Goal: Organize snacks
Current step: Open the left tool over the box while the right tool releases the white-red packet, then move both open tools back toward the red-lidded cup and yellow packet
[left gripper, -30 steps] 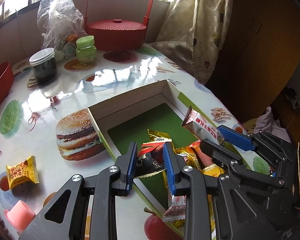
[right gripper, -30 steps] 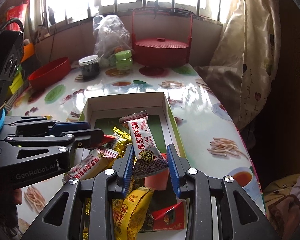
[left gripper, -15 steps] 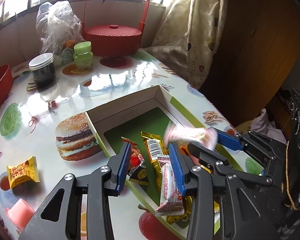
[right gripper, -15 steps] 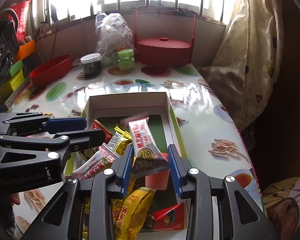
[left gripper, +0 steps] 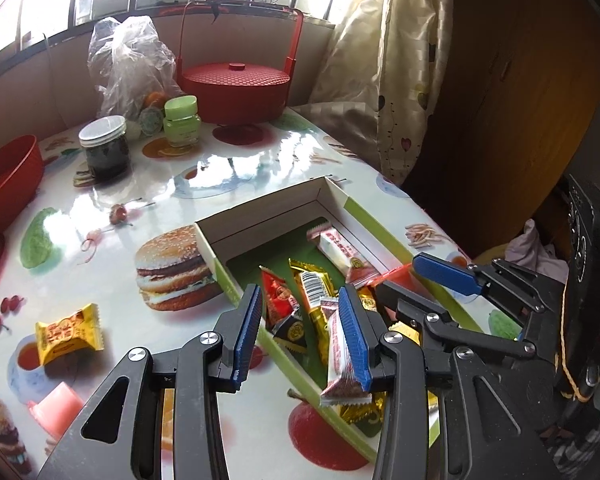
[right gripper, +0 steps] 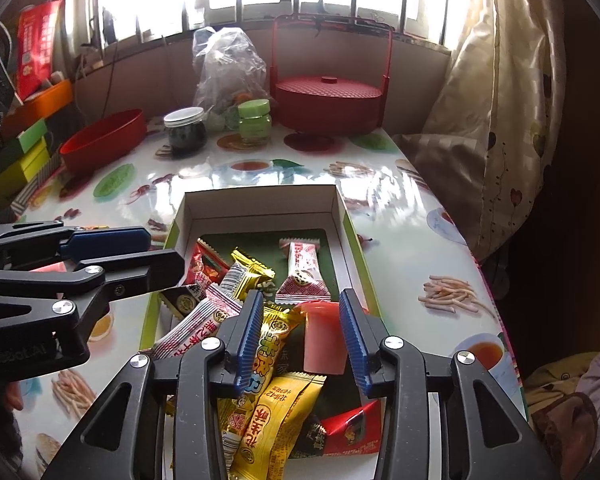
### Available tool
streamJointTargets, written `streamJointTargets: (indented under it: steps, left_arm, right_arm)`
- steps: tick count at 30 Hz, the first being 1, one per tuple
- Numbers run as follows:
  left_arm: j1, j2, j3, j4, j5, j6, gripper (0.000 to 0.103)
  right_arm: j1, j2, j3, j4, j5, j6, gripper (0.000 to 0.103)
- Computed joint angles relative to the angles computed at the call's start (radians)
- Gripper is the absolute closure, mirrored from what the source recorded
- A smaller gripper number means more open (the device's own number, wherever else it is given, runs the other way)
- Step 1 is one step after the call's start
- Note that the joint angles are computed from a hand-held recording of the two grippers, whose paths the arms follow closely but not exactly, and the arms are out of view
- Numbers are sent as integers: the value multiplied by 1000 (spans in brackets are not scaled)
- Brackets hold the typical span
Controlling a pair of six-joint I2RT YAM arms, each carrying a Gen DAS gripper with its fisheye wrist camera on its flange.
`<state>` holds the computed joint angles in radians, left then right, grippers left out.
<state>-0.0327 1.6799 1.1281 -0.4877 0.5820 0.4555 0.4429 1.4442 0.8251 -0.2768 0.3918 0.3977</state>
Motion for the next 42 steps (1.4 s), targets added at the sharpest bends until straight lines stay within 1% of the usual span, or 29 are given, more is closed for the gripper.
streamJointTargets:
  steps: [6,11,20,24,27,28,39,42]
  left_arm:
    - [33,-41,-27,5,7,20,62]
    - [79,-62,-37,-7,34,38,62]
    - [173,-64,-30,-27,63,74,61]
    - [217,-55,-29,-24,66,87,61]
    - [246,-43,-25,-22,67,96,54]
    - [255,-38,-22,-23,68,99,53]
    - [336,0,-4,-29,75,142,53]
    - [358,7,-6,-9,56,139,53]
  right_arm:
    - [35,-14,7,-16,26,27,64]
    - [68,-20,18,-31,49,51,62]
    - [134,10,61,-43,74,82,58]
    - [153,37,84,-38,72,87,57]
    - [167,59,103,-35,71,87,57]
    - [173,67,110,-33,70,87,57]
    - [196,146,176,-9,34,80,54]
    - [201,170,195,-4,20,75,53]
